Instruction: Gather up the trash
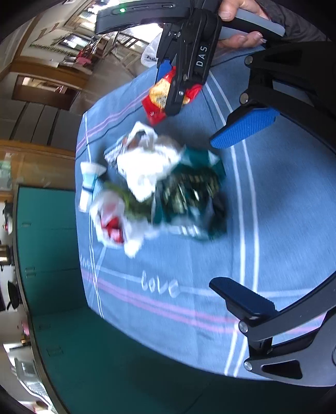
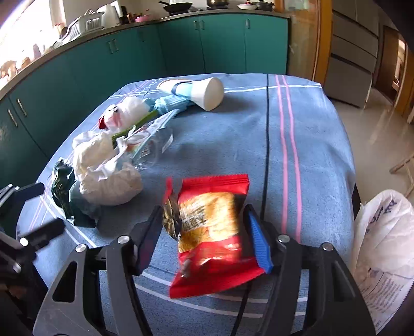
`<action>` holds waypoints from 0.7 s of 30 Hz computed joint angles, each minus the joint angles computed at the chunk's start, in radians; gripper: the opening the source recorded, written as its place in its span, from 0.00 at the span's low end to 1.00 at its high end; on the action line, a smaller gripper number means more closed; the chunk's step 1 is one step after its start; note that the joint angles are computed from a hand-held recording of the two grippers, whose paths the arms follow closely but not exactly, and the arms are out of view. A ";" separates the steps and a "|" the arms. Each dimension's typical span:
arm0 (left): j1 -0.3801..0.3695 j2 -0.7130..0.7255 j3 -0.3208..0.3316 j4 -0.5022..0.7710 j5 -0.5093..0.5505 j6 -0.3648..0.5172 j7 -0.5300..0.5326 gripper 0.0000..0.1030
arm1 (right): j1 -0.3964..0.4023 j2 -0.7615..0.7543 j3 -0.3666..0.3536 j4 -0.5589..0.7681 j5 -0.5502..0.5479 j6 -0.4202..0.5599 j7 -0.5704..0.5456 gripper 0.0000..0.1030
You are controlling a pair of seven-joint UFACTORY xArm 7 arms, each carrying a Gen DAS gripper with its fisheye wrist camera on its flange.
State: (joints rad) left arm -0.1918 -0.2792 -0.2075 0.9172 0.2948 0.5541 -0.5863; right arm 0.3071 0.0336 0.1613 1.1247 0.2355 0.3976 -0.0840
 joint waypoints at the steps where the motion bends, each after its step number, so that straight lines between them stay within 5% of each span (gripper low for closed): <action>1: -0.004 0.013 -0.001 0.008 -0.004 -0.005 0.004 0.97 | -0.001 0.000 -0.001 -0.001 0.003 0.000 0.002 0.64; 8: -0.011 0.079 -0.017 0.048 0.072 -0.025 -0.041 0.96 | -0.005 0.015 -0.006 0.012 -0.033 0.015 0.043 0.66; 12: -0.019 0.073 -0.007 0.041 0.084 -0.023 -0.055 0.75 | -0.005 0.019 -0.005 0.015 -0.051 0.017 0.058 0.66; 21: -0.012 -0.022 -0.022 -0.035 0.100 -0.028 -0.038 0.70 | -0.004 0.025 -0.004 0.019 -0.073 0.014 0.080 0.66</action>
